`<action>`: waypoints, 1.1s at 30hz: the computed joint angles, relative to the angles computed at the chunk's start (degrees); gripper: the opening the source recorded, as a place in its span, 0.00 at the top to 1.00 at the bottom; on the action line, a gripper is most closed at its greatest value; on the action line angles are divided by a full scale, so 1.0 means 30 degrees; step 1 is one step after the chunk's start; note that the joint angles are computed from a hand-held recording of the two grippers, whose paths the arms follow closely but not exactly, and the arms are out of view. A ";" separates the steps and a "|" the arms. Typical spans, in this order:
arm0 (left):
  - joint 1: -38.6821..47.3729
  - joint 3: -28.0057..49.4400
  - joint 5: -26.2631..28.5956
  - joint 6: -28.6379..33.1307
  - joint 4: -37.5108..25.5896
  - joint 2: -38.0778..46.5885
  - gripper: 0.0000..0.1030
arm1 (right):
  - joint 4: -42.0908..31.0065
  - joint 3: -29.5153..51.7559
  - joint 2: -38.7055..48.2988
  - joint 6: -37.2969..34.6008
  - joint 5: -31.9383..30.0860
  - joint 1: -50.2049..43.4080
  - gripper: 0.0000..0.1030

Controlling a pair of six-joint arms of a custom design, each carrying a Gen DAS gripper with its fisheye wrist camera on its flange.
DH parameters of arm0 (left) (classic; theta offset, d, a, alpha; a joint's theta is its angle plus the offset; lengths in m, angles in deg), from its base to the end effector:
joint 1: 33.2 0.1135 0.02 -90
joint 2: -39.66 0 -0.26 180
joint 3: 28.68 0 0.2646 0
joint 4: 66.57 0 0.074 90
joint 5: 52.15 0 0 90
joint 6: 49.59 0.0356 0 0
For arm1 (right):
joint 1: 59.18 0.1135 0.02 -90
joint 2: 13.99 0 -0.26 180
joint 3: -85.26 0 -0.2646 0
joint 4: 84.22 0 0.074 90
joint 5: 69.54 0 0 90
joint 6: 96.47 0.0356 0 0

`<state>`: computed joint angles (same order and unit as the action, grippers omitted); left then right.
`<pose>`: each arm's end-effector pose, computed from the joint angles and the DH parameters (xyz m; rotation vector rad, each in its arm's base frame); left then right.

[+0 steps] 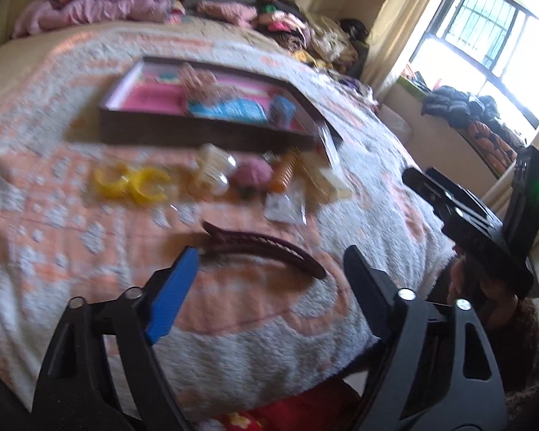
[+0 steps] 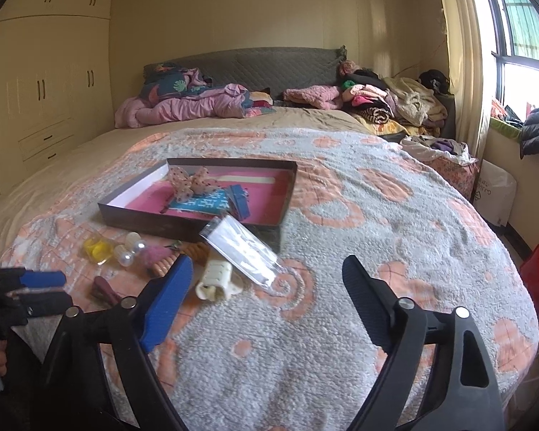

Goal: Organize jewelry
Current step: 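Withdraw both tools from the tray back toward the remaining accessories, then grasp the dark red claw clip with the left tool while the right tool grasps the clear bag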

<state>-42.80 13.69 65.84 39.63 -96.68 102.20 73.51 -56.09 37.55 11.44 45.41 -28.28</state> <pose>0.2100 -0.0525 0.1719 0.4022 2.3894 -0.6778 0.1820 0.0914 0.1969 0.0019 2.1202 0.0271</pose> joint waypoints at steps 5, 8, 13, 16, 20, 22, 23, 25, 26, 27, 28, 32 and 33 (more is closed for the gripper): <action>-0.1042 0.0975 0.0412 -0.1020 0.0486 0.2709 0.32 | 0.0465 -0.0220 0.0334 -0.0493 -0.1206 -0.1314 0.27; -0.1562 0.1603 -0.0082 -0.2161 0.0891 0.4080 0.32 | 0.0858 -0.0171 0.0897 -0.0957 -0.1729 -0.1900 0.28; -0.2225 0.2390 -0.0998 -0.3676 0.1274 0.5548 0.31 | 0.1725 0.0414 0.2694 -0.2049 -0.3460 -0.3033 0.28; -0.2750 0.2832 -0.1887 -0.4074 0.1427 0.5967 0.30 | 0.2316 0.1016 0.4145 -0.2672 -0.4738 -0.3721 0.28; -0.3042 0.3738 -0.2750 -0.4488 0.1208 0.6799 0.30 | 0.2603 0.2246 0.6469 -0.3341 -0.6233 -0.4466 0.28; -0.3151 0.4152 -0.3101 -0.4493 0.1167 0.7216 0.31 | 0.2563 0.2909 0.7546 -0.3626 -0.7049 -0.4705 0.28; -0.3203 0.4246 -0.3264 -0.4454 0.1103 0.7274 0.31 | 0.2513 0.3203 0.7974 -0.3758 -0.7194 -0.4744 0.28; -0.3140 0.4380 -0.3462 -0.4268 0.1095 0.7494 0.38 | 0.2449 0.3777 0.8814 -0.4044 -0.7465 -0.4714 0.28; -0.3107 0.4411 -0.3576 -0.4103 0.1079 0.7554 0.41 | 0.2581 0.3936 0.9136 -0.4088 -0.7493 -0.4611 0.28; -0.2988 0.4403 -0.3606 -0.3938 0.1083 0.7599 0.47 | 0.2614 0.4136 0.9430 -0.4103 -0.7589 -0.4579 0.28; -0.2747 0.4420 -0.3511 -0.3698 0.0972 0.7617 0.54 | 0.2636 0.4390 0.9761 -0.4101 -0.7810 -0.4590 0.28; -0.1643 0.4270 -0.2617 -0.2931 0.0820 0.7678 0.70 | 0.2809 0.5040 1.0665 -0.4220 -0.8045 -0.4506 0.33; -0.1435 0.4184 -0.2415 -0.2771 0.0772 0.7619 0.74 | 0.2768 0.5237 1.0891 -0.4186 -0.8261 -0.4537 0.36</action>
<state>-47.11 26.24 58.59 31.31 -94.37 125.06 81.81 -40.38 70.23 -1.12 20.63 -41.89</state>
